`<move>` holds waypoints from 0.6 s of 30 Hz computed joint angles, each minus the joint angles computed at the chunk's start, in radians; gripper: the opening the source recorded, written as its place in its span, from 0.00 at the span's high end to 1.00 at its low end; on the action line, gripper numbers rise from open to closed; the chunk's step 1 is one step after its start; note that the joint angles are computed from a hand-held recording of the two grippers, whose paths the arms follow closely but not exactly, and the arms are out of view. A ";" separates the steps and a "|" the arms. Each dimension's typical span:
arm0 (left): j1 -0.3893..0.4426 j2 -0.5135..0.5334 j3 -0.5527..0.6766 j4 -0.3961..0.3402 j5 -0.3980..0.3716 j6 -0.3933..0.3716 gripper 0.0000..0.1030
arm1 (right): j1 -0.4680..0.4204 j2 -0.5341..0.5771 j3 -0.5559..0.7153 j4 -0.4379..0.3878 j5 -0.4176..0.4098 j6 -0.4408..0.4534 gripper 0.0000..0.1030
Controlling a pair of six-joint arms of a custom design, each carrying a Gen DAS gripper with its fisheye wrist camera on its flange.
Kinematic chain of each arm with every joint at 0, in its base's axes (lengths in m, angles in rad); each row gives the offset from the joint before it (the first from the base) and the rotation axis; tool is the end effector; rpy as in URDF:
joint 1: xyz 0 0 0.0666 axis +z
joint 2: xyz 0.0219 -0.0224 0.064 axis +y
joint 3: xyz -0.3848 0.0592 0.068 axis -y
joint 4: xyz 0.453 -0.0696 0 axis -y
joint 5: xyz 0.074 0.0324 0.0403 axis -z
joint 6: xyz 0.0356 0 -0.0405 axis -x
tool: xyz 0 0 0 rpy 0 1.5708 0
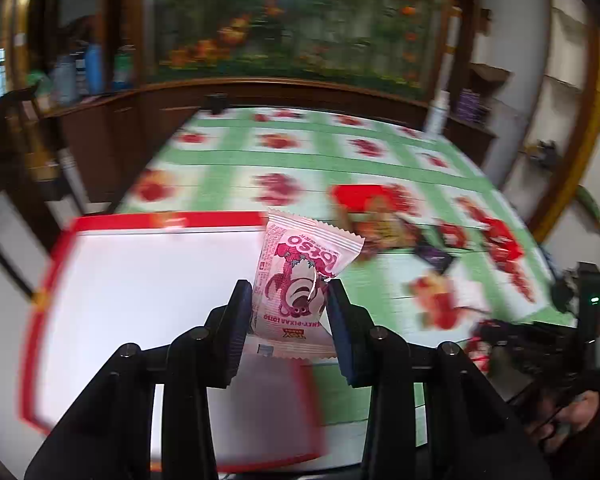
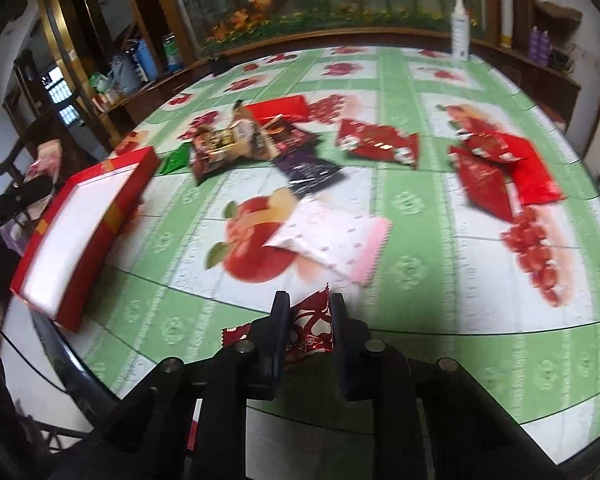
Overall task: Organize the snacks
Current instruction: 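Grasp the pink Otso packet with the left gripper and drop it into the white tray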
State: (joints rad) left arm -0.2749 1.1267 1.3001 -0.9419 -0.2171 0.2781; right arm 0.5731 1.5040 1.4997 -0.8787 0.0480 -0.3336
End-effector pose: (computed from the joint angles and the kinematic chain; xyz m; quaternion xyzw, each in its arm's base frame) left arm 0.4276 -0.1131 0.5097 -0.0438 0.9151 -0.0100 0.4007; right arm 0.4939 0.3162 0.4324 -0.1044 0.9354 0.1273 0.3129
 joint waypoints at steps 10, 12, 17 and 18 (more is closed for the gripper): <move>0.088 -0.038 -0.080 -0.014 -0.076 0.006 0.65 | 0.053 0.055 0.095 0.002 -0.073 0.022 0.89; 0.093 -0.059 -0.102 0.000 -0.058 0.005 0.65 | 0.063 0.073 0.123 0.003 -0.082 0.026 0.91; 0.117 -0.107 -0.143 0.015 -0.041 0.013 0.50 | 0.069 0.115 0.192 -0.002 -0.162 0.015 0.95; 0.120 -0.113 -0.147 0.015 -0.048 0.015 0.50 | 0.074 0.124 0.210 -0.004 -0.176 0.010 0.96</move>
State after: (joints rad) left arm -0.1554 1.0138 1.1526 -0.9269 -0.2651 0.2930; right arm 0.6467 1.6275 1.7097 -0.8831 -0.1279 -0.3232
